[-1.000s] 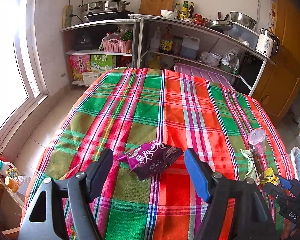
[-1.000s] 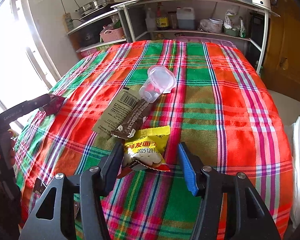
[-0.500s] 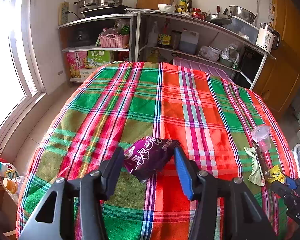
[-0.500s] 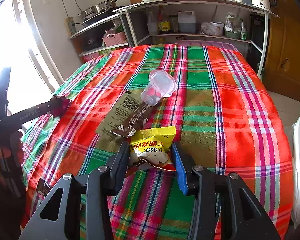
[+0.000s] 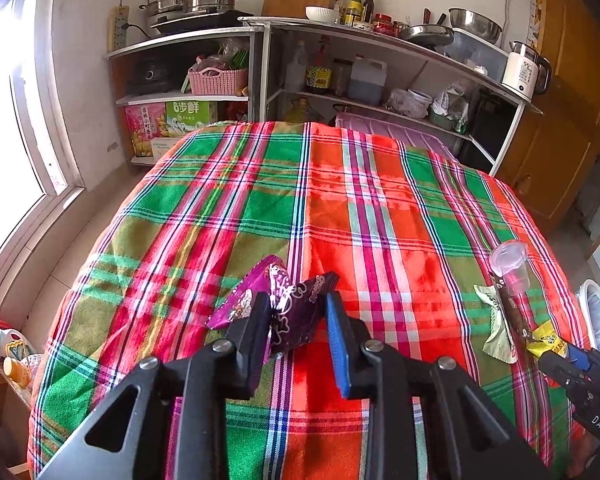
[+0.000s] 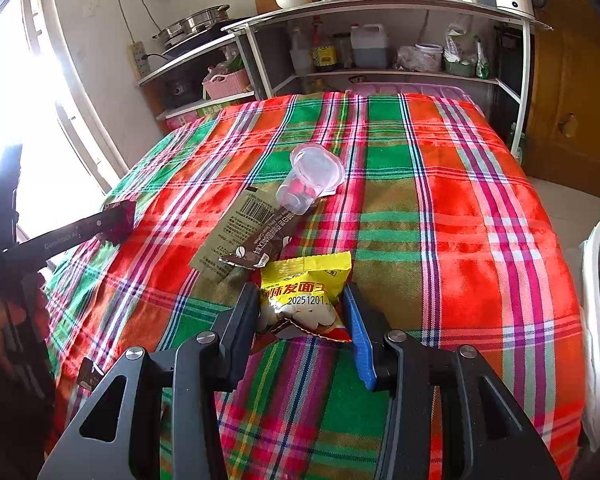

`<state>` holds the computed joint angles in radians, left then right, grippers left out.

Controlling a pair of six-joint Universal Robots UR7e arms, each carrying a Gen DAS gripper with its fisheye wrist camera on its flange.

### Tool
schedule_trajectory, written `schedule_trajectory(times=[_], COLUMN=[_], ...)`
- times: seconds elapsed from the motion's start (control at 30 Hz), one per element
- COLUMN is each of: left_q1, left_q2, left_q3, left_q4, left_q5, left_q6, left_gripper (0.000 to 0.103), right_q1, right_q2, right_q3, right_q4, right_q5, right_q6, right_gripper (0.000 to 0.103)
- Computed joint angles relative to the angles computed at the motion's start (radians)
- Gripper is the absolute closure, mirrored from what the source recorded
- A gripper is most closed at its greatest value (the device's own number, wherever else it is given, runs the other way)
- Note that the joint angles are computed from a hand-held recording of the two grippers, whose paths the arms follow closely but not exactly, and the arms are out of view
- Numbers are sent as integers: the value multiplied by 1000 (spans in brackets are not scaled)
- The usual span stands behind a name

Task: Collect trash
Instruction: 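Grasp the yellow snack bag with the right tool while the left tool grasps the purple wrapper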

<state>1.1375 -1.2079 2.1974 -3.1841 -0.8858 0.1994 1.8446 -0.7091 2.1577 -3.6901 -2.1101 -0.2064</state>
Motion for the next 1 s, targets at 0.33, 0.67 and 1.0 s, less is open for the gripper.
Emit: schedule_trajectory(times=[0.33, 0.67, 1.0], left_q1=[-29, -75, -8], left_q2=[-19, 12, 21], left_q3=[37, 66, -19], left_q4=[3, -139, 65], left_q5=[-3, 108, 49], left_q6=[-7, 46, -90], left_gripper=[77, 29, 25], right_q1=[0, 0, -11], right_q2=[-13, -30, -27], right_q3=[23, 51, 46], right_q4=[-39, -71, -46], right_q5=[9, 15, 20], right_q6=[0, -6, 3], right_gripper=[60, 60, 60])
